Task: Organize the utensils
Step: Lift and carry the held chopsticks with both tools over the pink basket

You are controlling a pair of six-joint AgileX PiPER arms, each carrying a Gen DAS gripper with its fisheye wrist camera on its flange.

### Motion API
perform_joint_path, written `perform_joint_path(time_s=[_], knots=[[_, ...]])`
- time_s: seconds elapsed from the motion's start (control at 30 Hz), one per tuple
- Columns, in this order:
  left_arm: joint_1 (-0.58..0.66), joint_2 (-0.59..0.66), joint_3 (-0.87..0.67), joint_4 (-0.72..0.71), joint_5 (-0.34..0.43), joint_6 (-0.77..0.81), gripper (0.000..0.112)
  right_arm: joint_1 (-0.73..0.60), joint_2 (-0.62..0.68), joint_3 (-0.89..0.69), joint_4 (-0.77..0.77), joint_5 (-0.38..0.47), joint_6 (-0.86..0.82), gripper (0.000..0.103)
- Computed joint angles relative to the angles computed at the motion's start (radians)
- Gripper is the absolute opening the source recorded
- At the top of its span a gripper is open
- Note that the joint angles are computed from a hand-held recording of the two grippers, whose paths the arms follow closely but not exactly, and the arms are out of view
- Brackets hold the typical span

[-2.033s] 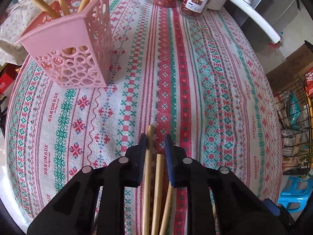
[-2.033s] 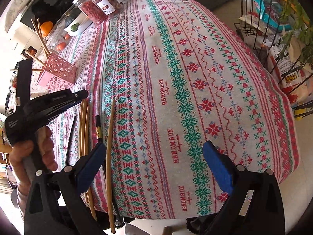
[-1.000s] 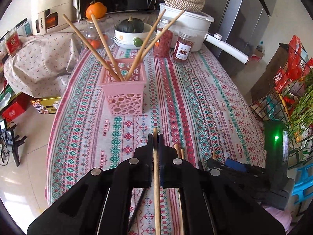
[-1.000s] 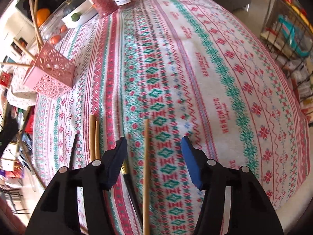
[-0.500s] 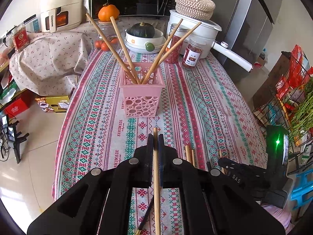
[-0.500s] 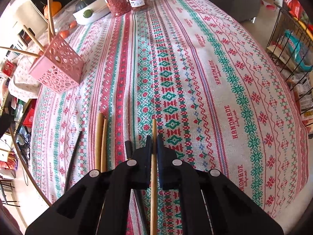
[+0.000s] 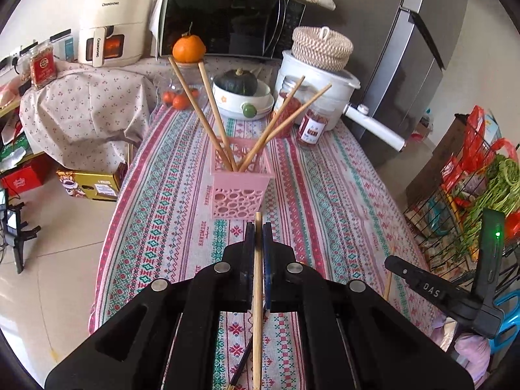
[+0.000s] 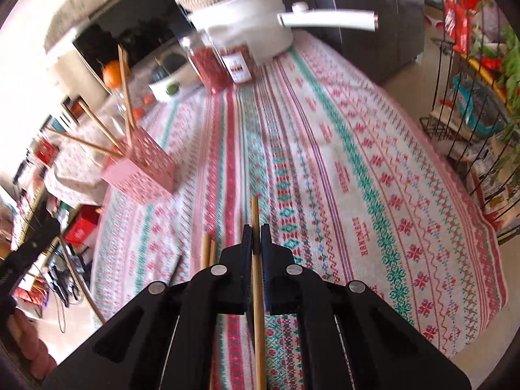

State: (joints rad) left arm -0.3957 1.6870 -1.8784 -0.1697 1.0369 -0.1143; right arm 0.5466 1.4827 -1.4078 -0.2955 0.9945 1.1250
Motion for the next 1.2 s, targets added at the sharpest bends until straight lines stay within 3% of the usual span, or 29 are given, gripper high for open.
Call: perform_joint_path(time_s=[0.4,0.63,0.93,1.03,1.07,1.1,1.2], knots=[[0.005,-0.092,0.056,-0.028,-0.04,0.043,0.004,0.066,-0.104,-0.043,-0.105,0.008,0.042,0.006],[0.032,-0.107,0.004,-0.055,0.003,0.065,0.004,0.091,-0.116,-0.101,-0.14,0.044,0.035,0.006],[0.054,-0.124,-0.054,-0.076,0.012,0.063,0.004,0.002,-0.064,-0.233,-0.044,0.084,-0.086,0.006],[0.052,-0.121,-0.075,-0.079,0.009,0.058,0.004,-0.109,0.032,-0.273,0.151,0.107,-0.219,0.018],[0.054,-0.117,-0.084,-0.084,0.012,0.056,0.004,-0.129,0.07,-0.286,0.18,0.12,-0.238,0.039],[0.055,-0.114,-0.091,-0.087,0.013,0.053,0.004,-0.145,0.144,-0.32,0.203,0.151,-0.271,0.052],[0.061,-0.113,-0.096,-0.092,0.011,0.053,0.004,-0.177,0.307,-0.369,0.25,0.182,-0.271,0.052]])
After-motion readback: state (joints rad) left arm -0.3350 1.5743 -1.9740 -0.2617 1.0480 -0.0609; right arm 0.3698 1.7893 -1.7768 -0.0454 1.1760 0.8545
